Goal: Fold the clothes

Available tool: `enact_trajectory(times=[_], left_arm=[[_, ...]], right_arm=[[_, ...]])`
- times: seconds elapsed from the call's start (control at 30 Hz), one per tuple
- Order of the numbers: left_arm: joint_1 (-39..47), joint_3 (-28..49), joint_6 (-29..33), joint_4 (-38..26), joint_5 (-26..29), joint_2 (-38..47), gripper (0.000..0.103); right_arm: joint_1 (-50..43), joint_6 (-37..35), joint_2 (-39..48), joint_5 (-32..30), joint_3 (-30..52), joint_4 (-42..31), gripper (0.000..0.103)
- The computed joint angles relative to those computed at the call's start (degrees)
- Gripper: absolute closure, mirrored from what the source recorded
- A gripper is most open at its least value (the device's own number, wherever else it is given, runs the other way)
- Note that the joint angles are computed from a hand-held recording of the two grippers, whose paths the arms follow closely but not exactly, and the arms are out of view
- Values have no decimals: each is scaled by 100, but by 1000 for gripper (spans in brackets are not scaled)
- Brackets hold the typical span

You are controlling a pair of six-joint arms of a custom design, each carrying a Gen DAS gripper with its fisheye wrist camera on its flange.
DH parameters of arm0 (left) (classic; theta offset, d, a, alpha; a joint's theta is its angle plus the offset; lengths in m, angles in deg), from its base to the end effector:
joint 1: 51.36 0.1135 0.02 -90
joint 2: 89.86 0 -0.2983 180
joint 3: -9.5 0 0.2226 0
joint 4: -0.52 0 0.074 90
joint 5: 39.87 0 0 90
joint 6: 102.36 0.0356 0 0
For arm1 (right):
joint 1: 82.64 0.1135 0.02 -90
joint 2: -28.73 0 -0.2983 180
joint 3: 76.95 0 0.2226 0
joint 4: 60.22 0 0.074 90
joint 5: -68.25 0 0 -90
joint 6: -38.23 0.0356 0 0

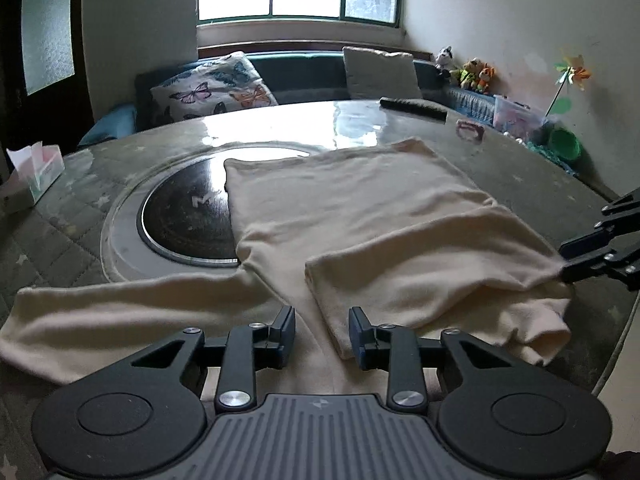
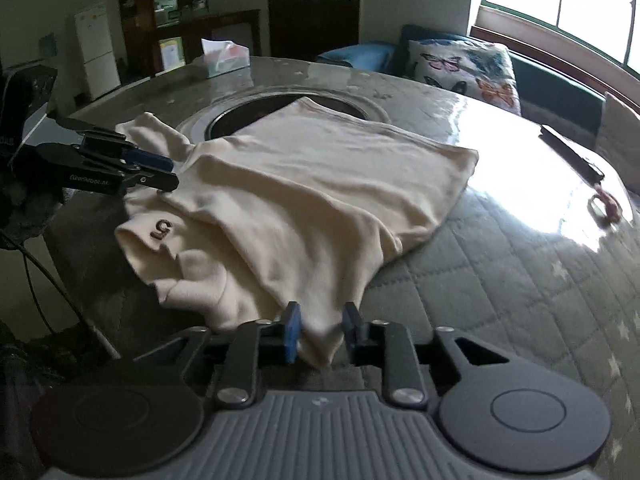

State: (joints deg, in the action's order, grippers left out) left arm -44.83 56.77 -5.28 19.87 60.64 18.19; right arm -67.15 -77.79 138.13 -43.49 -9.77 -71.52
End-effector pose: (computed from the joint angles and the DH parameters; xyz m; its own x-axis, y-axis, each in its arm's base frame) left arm 0.3016 0.0280 0.1307 -0.6494 0.0476 -0.7589 0.1049 0.9941 -0.0274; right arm 0.3314 0.1055 0.1592 -0.4944 -0.5599 -0.6649 -0.7536 0.6573 0.0068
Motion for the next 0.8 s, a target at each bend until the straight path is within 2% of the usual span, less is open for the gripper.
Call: enact_trajectory(times=[0.03, 0.07, 0.1, 0.13, 0.2, 0.37, 0.5, 0.53, 0.57, 0.7, 0.77, 0.8], left_arm=[[-1, -21, -37, 27, 9, 6, 71], [16, -28, -67, 24, 65, 0, 75], [26, -37, -81, 39, 107, -8, 83], [22, -41, -96, 43, 120, -22, 98], [7, -63, -145, 77, 88, -87, 102], [107, -215, -384, 255, 79, -653, 103], [236, -194, -367, 112, 297, -947, 103], [221, -172, -337, 22, 310, -907, 103], [203, -148, -306, -70, 319, -859, 102], [39, -138, -49, -168, 203, -578, 96], [-55, -153, -10, -108, 32, -440, 74], [-87, -154, -1, -58, -48, -375, 70]], right_arm=[[-1, 56, -27, 47, -84, 88, 64], [-14, 140, -32, 61, -141, 159, 61], [-28, 226, -35, 72, -195, 226, 61], [-43, 312, -37, 83, -248, 293, 61], [-72, 483, -41, 107, -353, 425, 61], [-84, 793, -69, 142, -595, 746, 67], [-64, 874, -65, 318, -728, 884, 71], [-60, 902, -61, 373, -765, 931, 76], [-72, 954, -80, 343, -809, 1000, 80], [-69, 1033, -90, 264, -871, 1116, 81], [-72, 1084, -44, 236, -864, 1146, 87], [-74, 1109, -33, 226, -860, 1153, 87]])
